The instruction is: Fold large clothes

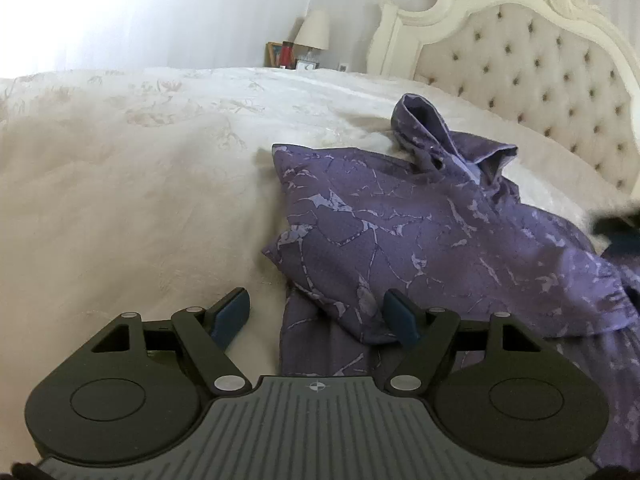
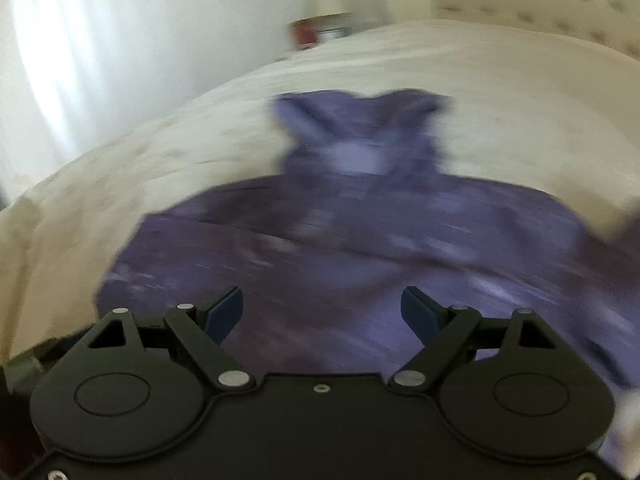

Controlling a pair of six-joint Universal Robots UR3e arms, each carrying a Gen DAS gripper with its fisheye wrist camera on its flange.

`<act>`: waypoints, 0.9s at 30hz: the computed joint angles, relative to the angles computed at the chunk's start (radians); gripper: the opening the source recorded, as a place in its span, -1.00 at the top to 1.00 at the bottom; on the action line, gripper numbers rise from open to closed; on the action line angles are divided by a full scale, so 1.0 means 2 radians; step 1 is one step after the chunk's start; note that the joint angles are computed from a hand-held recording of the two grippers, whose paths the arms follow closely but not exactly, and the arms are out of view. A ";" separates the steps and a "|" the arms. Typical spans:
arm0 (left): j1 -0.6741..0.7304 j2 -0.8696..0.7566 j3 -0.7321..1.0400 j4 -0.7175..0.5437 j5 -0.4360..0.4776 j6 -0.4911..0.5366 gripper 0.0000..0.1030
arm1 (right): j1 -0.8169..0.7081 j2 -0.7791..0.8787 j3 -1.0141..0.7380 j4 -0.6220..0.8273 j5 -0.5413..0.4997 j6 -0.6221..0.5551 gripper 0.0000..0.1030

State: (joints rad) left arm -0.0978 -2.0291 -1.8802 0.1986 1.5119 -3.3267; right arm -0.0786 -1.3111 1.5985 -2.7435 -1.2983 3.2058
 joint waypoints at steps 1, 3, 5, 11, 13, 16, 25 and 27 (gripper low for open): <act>0.001 0.001 -0.001 0.000 -0.001 0.000 -0.41 | -0.025 -0.038 0.046 -0.006 0.003 -0.001 -0.69; -0.002 0.001 0.004 -0.008 0.002 0.001 -0.42 | -0.075 -0.101 0.109 0.005 0.010 -0.007 -0.69; -0.003 0.006 0.008 -0.022 0.002 0.007 -0.42 | -0.134 -0.155 0.157 0.021 0.021 -0.016 -0.69; -0.007 0.056 0.017 -0.116 -0.004 -0.008 -0.42 | -0.299 -0.247 0.225 0.054 0.075 -0.063 -0.70; -0.013 0.076 0.017 -0.146 -0.004 -0.017 -0.42 | -0.348 -0.263 0.237 0.060 0.097 -0.080 -0.70; -0.032 0.099 0.023 -0.181 0.007 -0.017 -0.42 | -0.416 -0.273 0.248 0.061 0.126 -0.099 -0.70; -0.093 0.103 0.088 -0.250 0.010 -0.020 -0.42 | -0.513 -0.180 0.208 -0.008 0.157 -0.049 -0.70; -0.105 0.091 0.110 -0.263 0.013 -0.021 -0.42 | -0.515 -0.146 0.191 -0.025 0.154 -0.024 -0.70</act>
